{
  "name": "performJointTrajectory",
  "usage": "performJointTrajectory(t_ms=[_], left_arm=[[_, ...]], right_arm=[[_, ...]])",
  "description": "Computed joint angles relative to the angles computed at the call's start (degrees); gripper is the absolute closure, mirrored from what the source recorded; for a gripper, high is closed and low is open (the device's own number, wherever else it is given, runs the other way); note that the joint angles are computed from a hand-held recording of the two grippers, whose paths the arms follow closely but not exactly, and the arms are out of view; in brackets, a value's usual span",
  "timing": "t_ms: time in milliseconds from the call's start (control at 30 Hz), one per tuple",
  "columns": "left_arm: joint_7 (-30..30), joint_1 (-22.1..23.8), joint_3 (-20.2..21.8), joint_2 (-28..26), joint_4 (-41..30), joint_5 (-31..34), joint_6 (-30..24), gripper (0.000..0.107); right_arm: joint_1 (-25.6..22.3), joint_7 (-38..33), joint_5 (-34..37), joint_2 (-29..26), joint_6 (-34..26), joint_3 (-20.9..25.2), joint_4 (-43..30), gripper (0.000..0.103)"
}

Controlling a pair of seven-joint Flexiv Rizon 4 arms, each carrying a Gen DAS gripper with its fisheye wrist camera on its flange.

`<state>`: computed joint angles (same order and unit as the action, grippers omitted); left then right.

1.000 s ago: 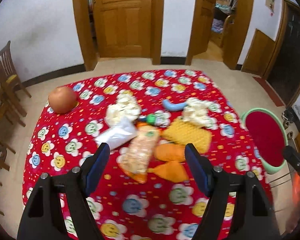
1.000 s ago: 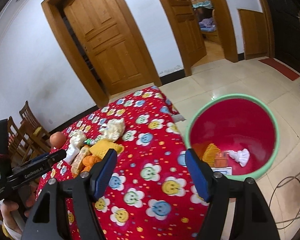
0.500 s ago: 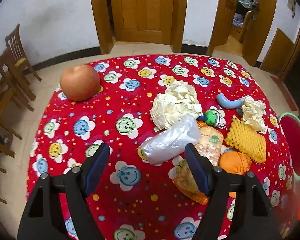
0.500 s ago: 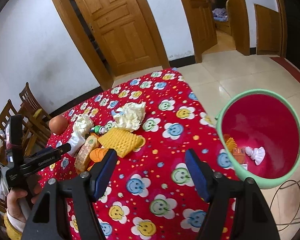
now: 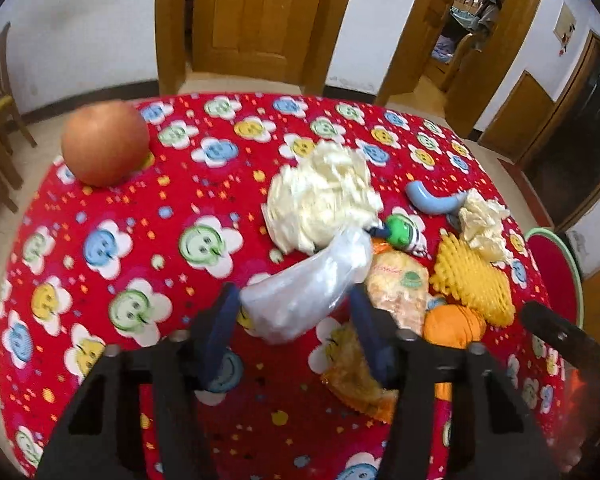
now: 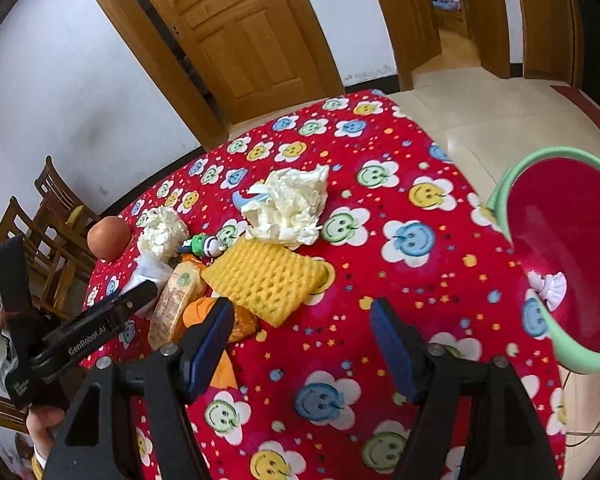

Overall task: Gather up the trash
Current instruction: 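Reach the left tool to the white plastic bag and close on it, then grasp and lift a yellow foam net with the right tool while the left tool holds the bag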

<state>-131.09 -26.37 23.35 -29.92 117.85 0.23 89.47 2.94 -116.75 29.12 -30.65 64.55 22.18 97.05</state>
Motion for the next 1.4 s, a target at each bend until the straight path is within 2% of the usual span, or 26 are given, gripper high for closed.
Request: performJointTrajectory(t_ms=[133,333,433,567,667,1000,1100,1233,1333,1400], left_arm=[[0.68,0.76,-0.96,0.42,1.42,-0.48,2.69,0.057],[3.05,0.31,-1.05,0.82,2.02,-2.59,2.41,0.058],[3.05,0.25,-1.24,0.75,2.04,-3.33,2.55,0.058],[2.91,-0.30,-1.04,1.31,2.77,-4.17,3.73,0.059],[2.47,-1.20,-0.64,2.07,3.96,-5.29,5.05,0.059],[1.15,-9.29,5.62,3.28,5.17,-8.06,5.82,0.059],[0.76,-11.16,6.67,3.64,5.39,-8.50,6.14,0.059],[1.30,-11.82,5.81,4.26,5.20,-9.16,6.33,0.059],[0.58,-15.18,8.56,3.60,3.52,-8.93,4.63,0.059],[-0.34,-15.80,8.77,3.59,2.91,-8.22,4.27,0.059]], right_arm=[[0.77,0.78,-0.39,-0.95,-0.27,-0.17,-0.64,0.031],[0.72,1.32,0.01,-2.58,-2.48,0.48,-2.21,0.044],[0.78,1.08,0.61,-3.18,-1.83,0.76,-2.51,0.058],[-0.59,-0.62,2.24,-3.24,-2.27,1.90,-2.82,0.083],[-1.79,-2.94,4.09,-2.75,-1.96,2.78,-2.70,0.090],[-5.35,-12.79,12.83,1.83,-3.53,4.17,-1.07,0.092],[-5.83,-16.57,16.22,3.63,-3.44,3.67,-0.42,0.093],[-6.75,-20.45,20.85,5.83,-5.42,2.44,-0.36,0.093],[-7.32,-23.30,24.14,7.42,-6.99,1.14,-0.30,0.093],[-7.40,-24.85,26.13,8.50,-7.56,0.08,0.02,0.093]])
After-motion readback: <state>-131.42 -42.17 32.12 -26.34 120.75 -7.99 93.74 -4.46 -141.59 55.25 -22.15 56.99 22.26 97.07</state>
